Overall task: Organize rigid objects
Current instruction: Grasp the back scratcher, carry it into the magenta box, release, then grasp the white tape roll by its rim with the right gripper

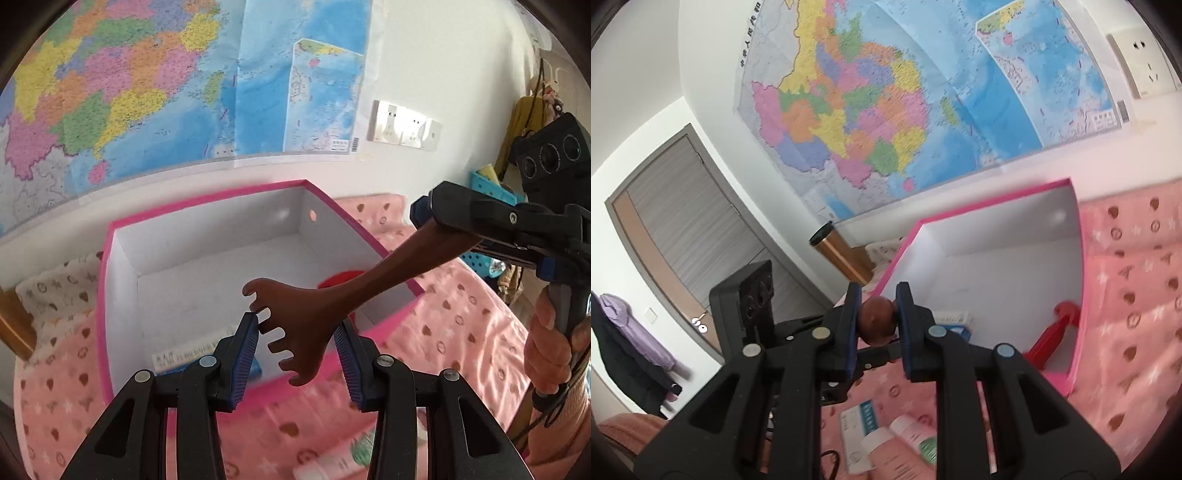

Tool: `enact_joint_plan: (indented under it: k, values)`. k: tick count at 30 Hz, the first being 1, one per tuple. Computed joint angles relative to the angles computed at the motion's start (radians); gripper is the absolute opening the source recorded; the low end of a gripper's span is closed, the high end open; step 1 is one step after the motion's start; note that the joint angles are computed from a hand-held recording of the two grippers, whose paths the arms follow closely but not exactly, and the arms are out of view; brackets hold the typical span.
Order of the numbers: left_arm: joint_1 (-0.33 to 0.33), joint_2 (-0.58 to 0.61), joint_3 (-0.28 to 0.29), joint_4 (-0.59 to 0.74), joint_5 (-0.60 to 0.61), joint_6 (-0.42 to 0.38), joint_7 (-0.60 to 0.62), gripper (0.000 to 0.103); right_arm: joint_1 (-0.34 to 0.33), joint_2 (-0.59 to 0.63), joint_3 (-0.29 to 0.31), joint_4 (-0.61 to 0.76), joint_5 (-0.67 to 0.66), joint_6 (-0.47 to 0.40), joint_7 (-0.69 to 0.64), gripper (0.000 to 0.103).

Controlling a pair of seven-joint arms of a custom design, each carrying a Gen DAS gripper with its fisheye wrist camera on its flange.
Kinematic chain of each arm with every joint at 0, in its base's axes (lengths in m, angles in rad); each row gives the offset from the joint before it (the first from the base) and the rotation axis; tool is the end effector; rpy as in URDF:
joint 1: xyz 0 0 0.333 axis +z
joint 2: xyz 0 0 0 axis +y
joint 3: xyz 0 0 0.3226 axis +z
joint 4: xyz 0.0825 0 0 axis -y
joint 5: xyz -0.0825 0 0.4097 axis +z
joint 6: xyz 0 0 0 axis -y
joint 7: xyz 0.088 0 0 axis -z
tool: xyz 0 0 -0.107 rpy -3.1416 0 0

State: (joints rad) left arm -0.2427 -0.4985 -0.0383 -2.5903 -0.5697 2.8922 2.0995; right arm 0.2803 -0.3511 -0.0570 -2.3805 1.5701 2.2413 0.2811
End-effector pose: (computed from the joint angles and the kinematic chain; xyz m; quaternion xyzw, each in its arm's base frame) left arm 0.4389 -0.0947 0.5044 -0.5352 0.7390 -0.3581 0.1979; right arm 0.4735 0.1359 0.4972 -0.6870 0.3979 0.0831 0.6024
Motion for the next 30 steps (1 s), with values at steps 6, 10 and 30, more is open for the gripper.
enact_joint_plan:
  k: [6, 10, 30]
  values:
    - [0.060, 0.101, -0.043, 0.061, 0.069, -0.020, -0.059, 0.043, -0.013, 0.110, 0.006, 0.080, -0.022, 0.004, 0.039, 0.020]
    - [0.089, 0.149, -0.063, 0.088, 0.111, -0.043, -0.095, 0.043, -0.030, 0.177, 0.015, 0.122, -0.040, -0.002, 0.070, 0.020]
    - [-0.013, 0.079, 0.015, 0.003, -0.046, 0.025, 0.004, 0.044, 0.034, 0.135, 0.071, 0.053, -0.071, 0.434, 0.002, 0.033]
